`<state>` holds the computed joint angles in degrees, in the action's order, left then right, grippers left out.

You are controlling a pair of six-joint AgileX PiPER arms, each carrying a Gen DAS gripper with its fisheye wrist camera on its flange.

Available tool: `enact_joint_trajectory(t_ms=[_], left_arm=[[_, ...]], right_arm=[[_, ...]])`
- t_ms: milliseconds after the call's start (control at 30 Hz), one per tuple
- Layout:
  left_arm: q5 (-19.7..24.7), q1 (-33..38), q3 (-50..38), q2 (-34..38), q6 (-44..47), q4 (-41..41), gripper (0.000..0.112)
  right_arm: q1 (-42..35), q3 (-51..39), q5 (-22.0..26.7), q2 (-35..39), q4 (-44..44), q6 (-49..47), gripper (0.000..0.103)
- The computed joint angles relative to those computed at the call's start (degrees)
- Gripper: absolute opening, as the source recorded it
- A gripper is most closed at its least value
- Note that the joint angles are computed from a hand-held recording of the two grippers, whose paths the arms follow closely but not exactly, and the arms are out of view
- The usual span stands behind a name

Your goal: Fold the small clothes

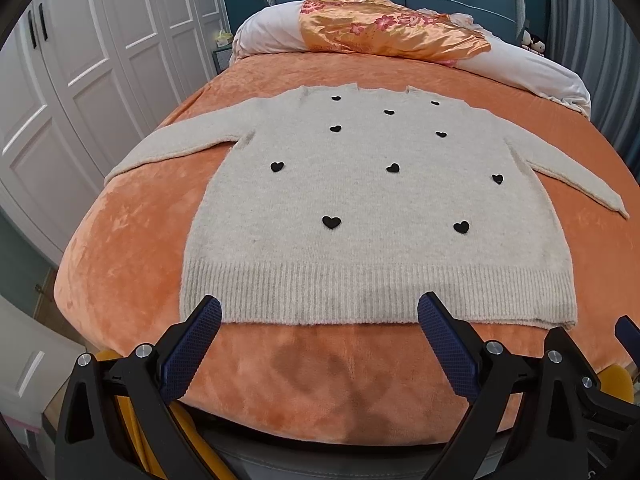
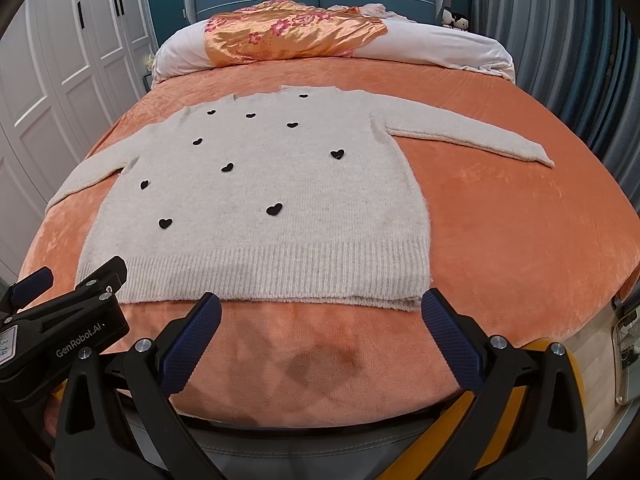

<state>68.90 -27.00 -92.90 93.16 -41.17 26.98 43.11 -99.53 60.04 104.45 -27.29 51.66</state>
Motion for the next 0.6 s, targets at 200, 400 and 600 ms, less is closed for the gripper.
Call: enact_joint_trajectory(t_ms=[200, 400, 600], left_arm=[[0.1, -0.04, -0.16, 0.07, -0.04, -0.01, 0.096], [0.09, -0.1, -0.04, 0.04, -0.17, 0.06, 0.096], [0.03, -0.03, 0.01, 0.0, -0.14, -0.01, 0.096]], right_arm=[[0.02, -0.23, 0.35, -0.11, 0.11, -0.1, 0.098], [0.08, -0.05, 0.2, -0.09, -0.02, 0.11, 0.098], [0.08, 0.08, 0.1, -0.08, -0.11, 0.18, 0.098]])
